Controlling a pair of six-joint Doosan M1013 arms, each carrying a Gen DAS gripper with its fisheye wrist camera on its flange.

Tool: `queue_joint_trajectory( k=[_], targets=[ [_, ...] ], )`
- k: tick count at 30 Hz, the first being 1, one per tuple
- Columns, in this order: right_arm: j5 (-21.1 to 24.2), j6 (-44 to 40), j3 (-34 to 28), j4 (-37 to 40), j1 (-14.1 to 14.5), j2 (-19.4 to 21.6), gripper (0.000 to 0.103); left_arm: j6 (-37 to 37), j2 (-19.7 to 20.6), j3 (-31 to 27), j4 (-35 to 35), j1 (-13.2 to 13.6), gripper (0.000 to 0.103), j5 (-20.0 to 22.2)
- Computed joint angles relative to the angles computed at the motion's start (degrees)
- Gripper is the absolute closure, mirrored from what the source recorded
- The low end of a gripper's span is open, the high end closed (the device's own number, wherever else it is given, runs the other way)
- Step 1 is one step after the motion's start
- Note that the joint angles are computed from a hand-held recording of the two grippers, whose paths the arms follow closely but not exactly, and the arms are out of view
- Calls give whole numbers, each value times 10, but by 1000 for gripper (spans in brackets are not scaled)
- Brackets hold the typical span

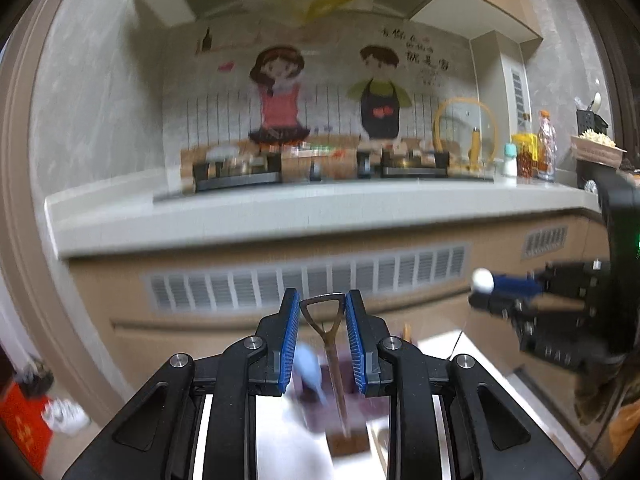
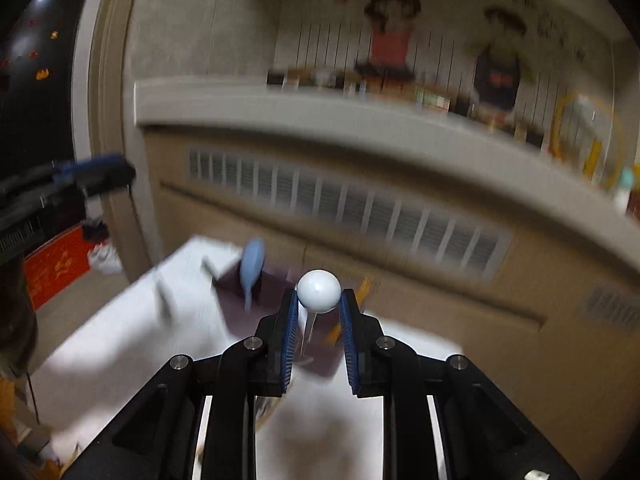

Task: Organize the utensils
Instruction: 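Lower the spoon and shovel utensil into the caddy and open both grippers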

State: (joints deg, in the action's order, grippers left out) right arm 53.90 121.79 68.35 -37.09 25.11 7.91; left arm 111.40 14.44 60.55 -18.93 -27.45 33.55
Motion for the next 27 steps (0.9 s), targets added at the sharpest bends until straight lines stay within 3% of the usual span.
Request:
queue_joint_trajectory(
  k=[7,17,27],
  targets=[
    [-4,-28,-110,-37,-19,51,84,8,52,-89,11,-9,79,-1],
    [3,-37,-93,26,-45,68,84,-23,110,-121,30,-18,79,52],
    [41,-65,-57,168,-78,92,83,-87,150,-128,64,-17,77,129]
  ],
)
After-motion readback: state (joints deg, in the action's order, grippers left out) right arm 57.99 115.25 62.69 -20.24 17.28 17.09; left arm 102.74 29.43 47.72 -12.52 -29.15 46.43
